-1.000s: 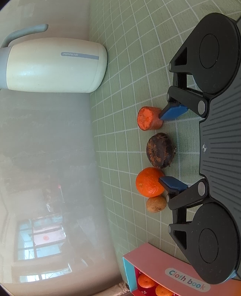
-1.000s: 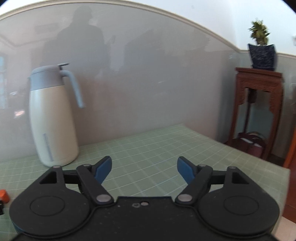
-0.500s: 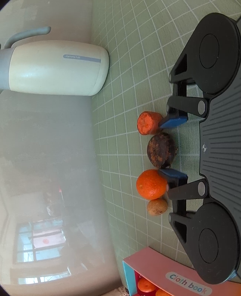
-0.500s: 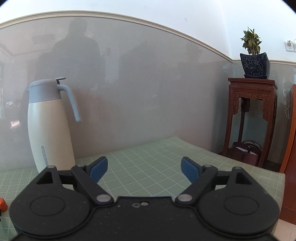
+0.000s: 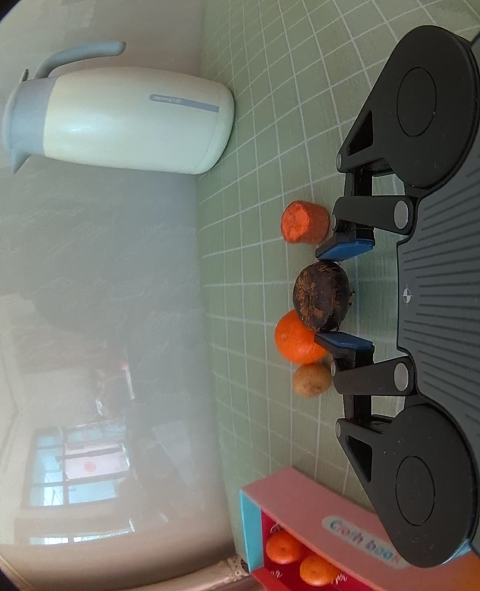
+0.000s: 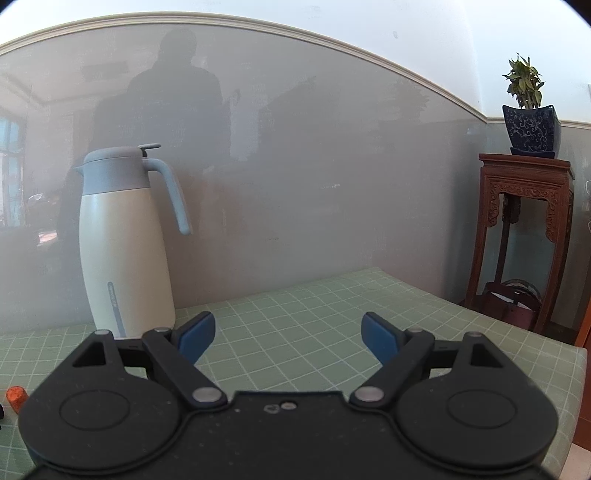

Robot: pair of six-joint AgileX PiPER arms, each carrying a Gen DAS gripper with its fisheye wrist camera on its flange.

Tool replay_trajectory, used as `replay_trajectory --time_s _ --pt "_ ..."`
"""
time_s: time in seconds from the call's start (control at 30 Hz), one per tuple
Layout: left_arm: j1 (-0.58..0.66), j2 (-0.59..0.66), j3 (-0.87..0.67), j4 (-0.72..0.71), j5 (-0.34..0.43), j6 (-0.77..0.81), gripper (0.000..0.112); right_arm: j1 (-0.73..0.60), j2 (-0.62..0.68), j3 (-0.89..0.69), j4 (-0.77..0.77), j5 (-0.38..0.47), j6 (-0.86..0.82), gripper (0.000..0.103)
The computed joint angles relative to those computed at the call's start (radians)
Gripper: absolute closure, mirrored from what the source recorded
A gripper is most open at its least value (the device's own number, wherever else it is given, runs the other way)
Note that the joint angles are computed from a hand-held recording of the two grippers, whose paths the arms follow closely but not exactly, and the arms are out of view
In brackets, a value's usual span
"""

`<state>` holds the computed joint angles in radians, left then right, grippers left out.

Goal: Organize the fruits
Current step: 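Close the left gripper on the dark date and lift it, then carry the date with the left gripper into the red box and release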

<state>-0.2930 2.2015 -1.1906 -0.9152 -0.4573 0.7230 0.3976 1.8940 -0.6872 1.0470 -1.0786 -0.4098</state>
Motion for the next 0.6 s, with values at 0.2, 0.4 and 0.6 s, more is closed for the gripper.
replay_trajectory --time_s 0.2,0.4,0.6 --pt "0.048 -0.151 0.182 0.060 -0.097 -0.066 0.070 0.042 -0.008 -0.021 -0.004 0.025 -0.013 0.017" --pt "0.166 -0.273 0.325 0.059 -0.201 -0.084 0.070 0.113 0.001 -0.070 0.005 0.062 -0.052 0.017" --pt "0.345 -0.246 0.283 -0.008 -0.160 -0.027 0.070 0.193 0.026 -0.130 0.036 0.066 -0.108 0.017"
